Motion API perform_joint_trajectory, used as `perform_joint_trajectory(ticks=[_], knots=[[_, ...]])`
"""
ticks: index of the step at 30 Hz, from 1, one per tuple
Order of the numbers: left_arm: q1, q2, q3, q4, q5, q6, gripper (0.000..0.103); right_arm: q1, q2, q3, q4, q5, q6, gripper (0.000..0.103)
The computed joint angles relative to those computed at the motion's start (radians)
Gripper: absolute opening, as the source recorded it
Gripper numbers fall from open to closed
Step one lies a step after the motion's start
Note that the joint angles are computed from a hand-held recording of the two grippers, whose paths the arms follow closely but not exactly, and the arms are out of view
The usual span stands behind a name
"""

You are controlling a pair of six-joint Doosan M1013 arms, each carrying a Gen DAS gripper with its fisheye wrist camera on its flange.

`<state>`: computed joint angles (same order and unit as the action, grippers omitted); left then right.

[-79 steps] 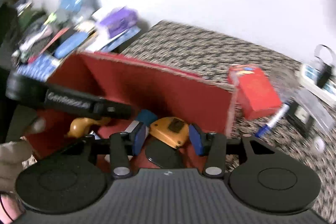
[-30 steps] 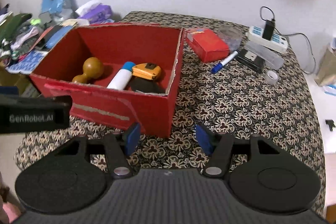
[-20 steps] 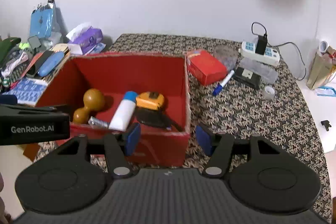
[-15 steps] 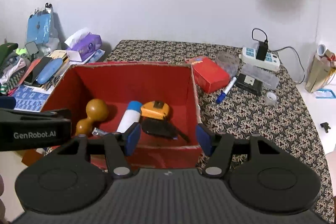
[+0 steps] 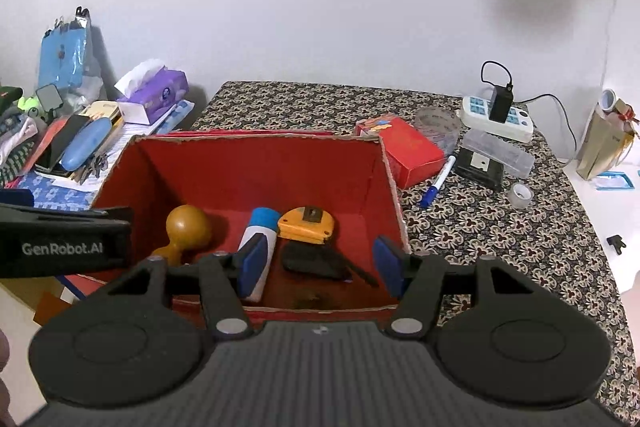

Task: Organize rigid objects
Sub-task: 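Withdraw the right tool up and away from the red box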

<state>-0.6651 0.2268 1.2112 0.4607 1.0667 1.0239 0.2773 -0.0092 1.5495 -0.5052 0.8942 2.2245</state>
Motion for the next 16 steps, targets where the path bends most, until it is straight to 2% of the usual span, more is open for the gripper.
perform_joint_trajectory(ticks=[12, 16], knots=[[0.029, -0.006, 0.015, -0.039, -0.073, 0.019, 0.102, -0.008, 0.011, -0.002, 0.007, -0.013, 0.051, 0.045], [0.026, -0.003, 0.013, -0.026, -0.069, 0.013, 0.102, -0.003, 0.013, -0.002, -0.002, -0.01, 0.057, 0.045]])
